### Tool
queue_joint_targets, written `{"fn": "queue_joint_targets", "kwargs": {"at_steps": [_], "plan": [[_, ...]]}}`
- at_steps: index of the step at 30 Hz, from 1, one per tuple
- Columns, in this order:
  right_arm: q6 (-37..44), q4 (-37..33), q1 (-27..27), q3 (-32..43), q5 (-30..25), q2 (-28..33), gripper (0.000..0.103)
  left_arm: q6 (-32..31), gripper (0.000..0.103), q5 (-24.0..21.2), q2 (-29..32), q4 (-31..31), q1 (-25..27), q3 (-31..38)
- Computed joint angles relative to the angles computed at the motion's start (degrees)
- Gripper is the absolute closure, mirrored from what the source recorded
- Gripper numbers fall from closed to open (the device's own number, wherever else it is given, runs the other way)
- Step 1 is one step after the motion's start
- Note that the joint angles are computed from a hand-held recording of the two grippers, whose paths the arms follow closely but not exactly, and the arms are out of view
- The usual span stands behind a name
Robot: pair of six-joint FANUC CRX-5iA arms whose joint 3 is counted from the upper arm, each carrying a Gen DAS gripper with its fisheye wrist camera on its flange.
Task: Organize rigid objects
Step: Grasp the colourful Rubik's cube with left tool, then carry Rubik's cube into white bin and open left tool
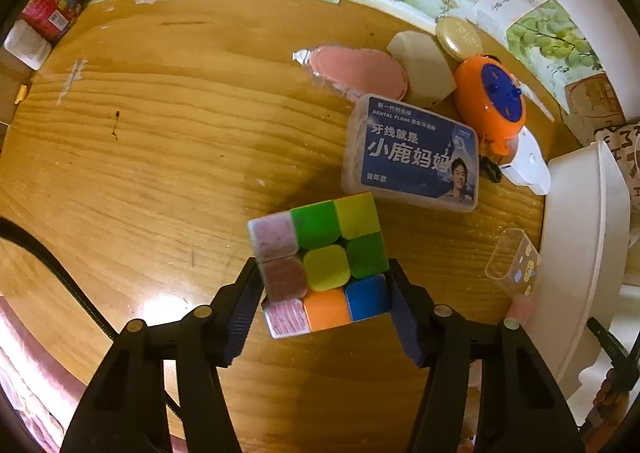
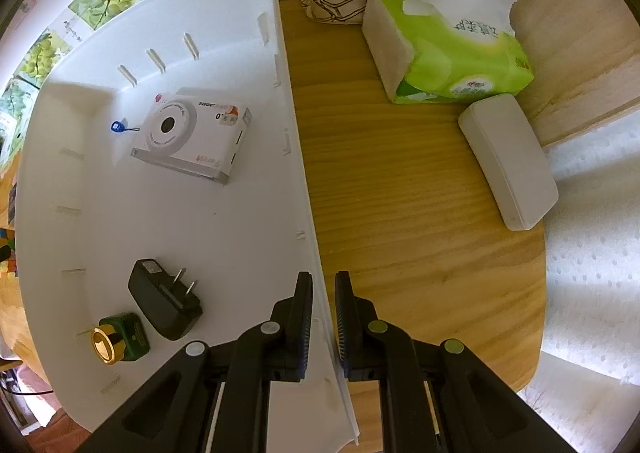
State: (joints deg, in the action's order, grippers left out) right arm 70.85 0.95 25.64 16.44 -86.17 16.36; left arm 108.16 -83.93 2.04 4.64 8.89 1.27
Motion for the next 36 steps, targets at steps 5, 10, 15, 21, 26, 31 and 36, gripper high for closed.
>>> {"fn": "queue_joint_targets", "kwargs": {"at_steps": [5,10,15,21,26,31,36], "plan": [[1.52,-0.38,-0.16,0.2,0.04,0.06,0.092,1.32,0.04,-0.44,-1.68,0.4,0.07,-1.65],[3.16,-0.79,-0.33,0.49,0.0,0.25,0.092,3.22,0.04,-0.66,-3.3,0.38,-1.09,-2.83],[4.72,-1.29,-0.37,0.39,0.25,0.1,0.091,5.85,0.04,-0.93,-5.35,-0.31,-3.25,-3.61],[7.17,-2.12,-0.61,0.21,0.62,-0.04,0.091,9.11,0.04,-1.2,-7.3,-0.33,-6.23,-3.57],[9.57,-3.24,-1.13,-0.25,1.16,-0.35,0.092,12.38,0.04,-1.54,-7.32,-2.27,-10.34,-1.36],[11.29,-4.33,-1.67,-0.8,1.73,-0.66,0.094,14.45,0.04,-1.98,-7.19,-4.03,-14.6,1.45],[13.24,-5.53,-2.33,-1.88,2.51,-1.35,0.095,16.83,0.04,-2.7,-5.43,-6.92,-19.66,6.43]]}}
